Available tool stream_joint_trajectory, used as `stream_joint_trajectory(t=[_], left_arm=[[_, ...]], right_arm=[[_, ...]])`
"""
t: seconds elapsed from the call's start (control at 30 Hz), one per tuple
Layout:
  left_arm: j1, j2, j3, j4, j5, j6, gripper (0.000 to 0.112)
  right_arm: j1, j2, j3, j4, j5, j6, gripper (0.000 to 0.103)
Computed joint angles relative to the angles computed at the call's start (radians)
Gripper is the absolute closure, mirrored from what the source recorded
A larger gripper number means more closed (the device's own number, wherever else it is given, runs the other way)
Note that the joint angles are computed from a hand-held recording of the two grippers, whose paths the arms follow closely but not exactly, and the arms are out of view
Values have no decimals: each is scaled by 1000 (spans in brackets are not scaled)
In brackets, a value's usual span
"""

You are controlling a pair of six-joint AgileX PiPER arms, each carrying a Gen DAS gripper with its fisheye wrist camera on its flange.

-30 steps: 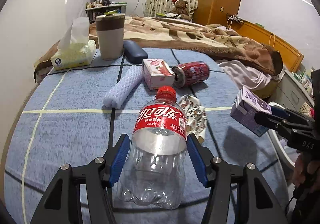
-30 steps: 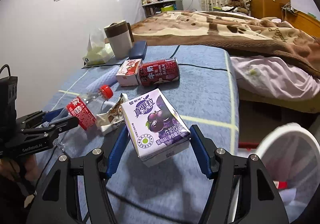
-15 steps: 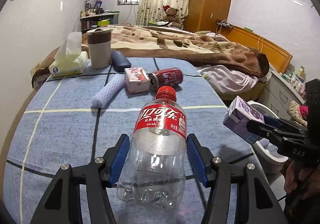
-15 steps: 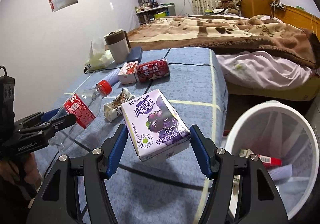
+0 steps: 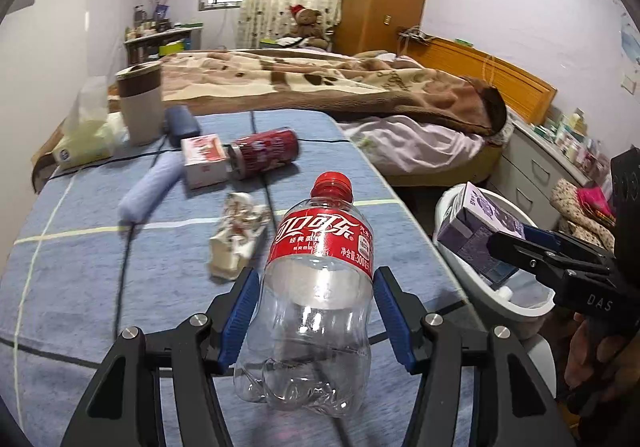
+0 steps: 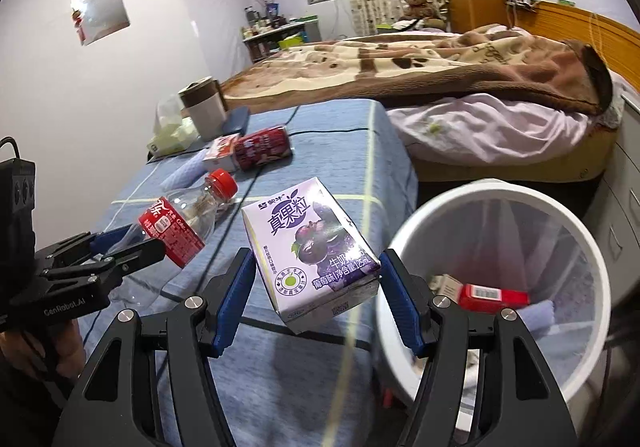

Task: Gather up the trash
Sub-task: 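Carry the bottle and juice box over the wastebasket and open both tools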

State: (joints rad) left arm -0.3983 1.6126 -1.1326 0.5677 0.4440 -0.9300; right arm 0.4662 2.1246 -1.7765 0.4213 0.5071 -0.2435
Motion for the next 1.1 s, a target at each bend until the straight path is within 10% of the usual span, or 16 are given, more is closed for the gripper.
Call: stream_joint_trajectory(t=[1.1], left_arm=[[-145,470,-607,-515,75,611,53]], right_arm=[[-171,-119,255,-114,-84,170,38]])
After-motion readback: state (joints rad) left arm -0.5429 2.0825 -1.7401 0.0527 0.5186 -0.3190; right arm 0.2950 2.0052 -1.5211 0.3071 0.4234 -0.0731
